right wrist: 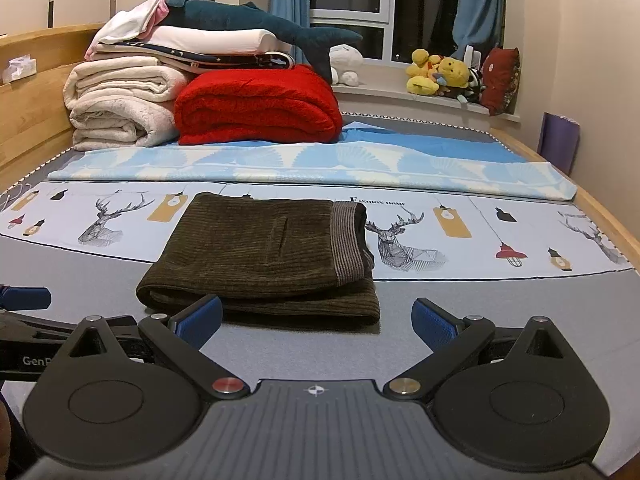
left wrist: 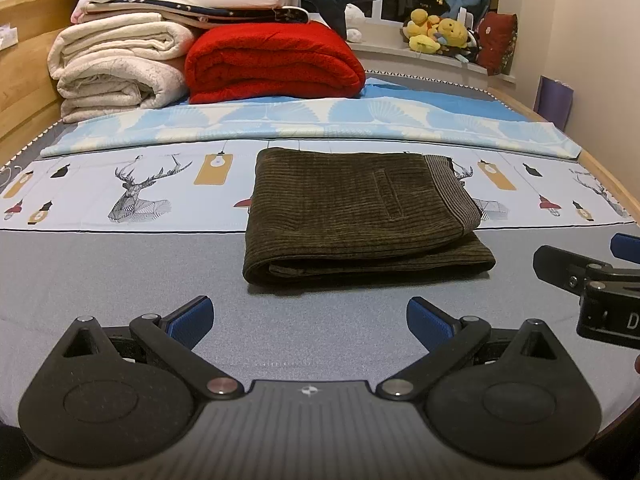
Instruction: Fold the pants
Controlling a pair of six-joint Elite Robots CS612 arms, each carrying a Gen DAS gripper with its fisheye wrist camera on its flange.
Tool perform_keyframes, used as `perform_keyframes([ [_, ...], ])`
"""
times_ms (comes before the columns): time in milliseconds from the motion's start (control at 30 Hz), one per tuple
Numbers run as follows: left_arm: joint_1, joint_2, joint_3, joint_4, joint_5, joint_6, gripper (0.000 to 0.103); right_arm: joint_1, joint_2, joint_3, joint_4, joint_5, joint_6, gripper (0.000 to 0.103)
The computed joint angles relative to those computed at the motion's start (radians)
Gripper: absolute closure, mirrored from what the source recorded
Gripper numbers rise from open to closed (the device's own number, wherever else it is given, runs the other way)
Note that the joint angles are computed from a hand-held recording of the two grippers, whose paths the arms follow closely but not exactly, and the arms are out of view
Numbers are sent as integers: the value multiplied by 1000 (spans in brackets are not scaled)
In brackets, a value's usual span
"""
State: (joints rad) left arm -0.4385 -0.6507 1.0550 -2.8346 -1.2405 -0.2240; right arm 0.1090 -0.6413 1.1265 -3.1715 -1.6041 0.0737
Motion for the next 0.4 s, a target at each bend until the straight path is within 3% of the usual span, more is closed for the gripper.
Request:
perform_keyframes([
  [400, -2, -2, 3, -3, 4, -3, 0, -1, 1, -1, 3, 7, -6, 3],
])
